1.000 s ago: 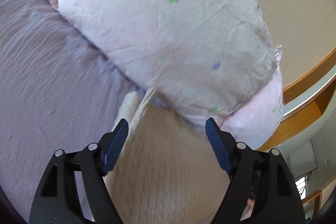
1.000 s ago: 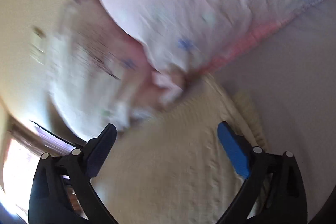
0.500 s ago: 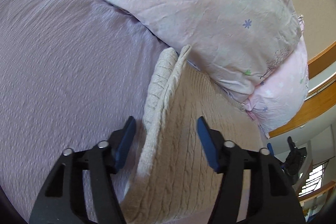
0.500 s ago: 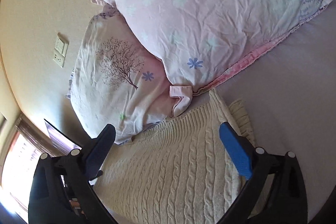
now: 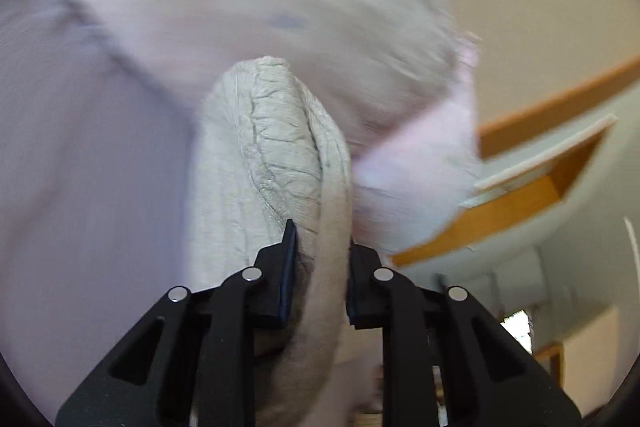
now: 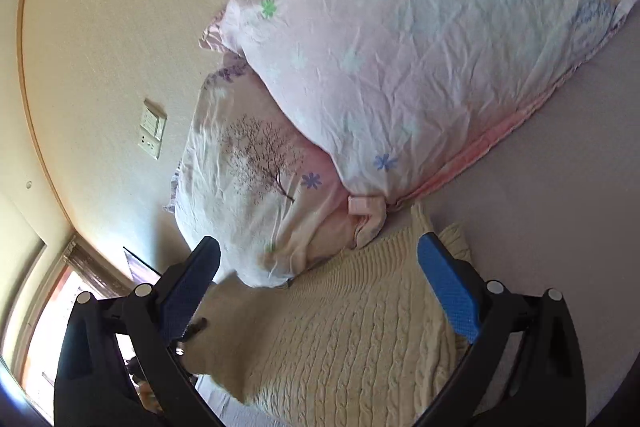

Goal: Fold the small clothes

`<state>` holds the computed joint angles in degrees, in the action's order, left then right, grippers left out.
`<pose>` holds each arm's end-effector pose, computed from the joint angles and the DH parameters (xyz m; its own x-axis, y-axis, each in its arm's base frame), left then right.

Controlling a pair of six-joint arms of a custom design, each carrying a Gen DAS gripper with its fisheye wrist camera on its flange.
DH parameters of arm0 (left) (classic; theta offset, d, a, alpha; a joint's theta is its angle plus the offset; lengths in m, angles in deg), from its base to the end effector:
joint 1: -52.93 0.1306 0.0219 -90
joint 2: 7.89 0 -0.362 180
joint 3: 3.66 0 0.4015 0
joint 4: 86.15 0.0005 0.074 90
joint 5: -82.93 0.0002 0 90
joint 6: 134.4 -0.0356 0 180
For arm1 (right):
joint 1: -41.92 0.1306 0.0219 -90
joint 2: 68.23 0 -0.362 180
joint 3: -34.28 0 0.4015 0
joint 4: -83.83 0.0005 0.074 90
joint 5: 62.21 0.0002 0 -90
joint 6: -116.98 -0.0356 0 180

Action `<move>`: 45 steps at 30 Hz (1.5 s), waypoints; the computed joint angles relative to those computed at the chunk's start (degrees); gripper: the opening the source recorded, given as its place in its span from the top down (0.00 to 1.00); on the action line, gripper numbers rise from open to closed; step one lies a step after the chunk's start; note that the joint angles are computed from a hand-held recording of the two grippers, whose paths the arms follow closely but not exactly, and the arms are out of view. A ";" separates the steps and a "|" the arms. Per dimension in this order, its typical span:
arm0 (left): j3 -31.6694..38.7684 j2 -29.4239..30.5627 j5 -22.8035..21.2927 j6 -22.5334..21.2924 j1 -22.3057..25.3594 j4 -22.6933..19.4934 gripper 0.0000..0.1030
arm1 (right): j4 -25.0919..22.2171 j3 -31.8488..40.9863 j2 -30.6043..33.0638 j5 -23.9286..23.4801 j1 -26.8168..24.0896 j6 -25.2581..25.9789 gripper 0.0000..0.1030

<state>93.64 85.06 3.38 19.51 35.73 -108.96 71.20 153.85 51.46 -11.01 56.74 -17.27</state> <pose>0.5178 -0.1676 0.4879 -0.5418 -0.7568 -0.3656 -0.0715 0.4749 -0.8771 0.6730 0.2006 0.4216 -0.7042 0.3762 -0.6021 -0.4171 0.4671 0.7796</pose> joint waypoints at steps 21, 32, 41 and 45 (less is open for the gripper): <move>27.42 23.90 3.74 -9.74 -4.36 -25.72 0.34 | -36.36 23.14 14.72 -7.63 -2.17 9.24 0.22; 16.45 18.23 8.38 -7.72 -4.10 -10.73 0.65 | -24.37 15.91 12.16 -17.52 -0.90 4.58 0.65; 10.45 9.03 -10.04 -15.45 -2.62 -20.92 0.45 | -32.44 17.57 10.07 -3.45 2.78 18.89 0.49; 7.46 5.71 -15.45 -17.54 -4.20 -19.08 0.34 | -33.12 18.59 11.12 -7.71 2.77 20.16 0.50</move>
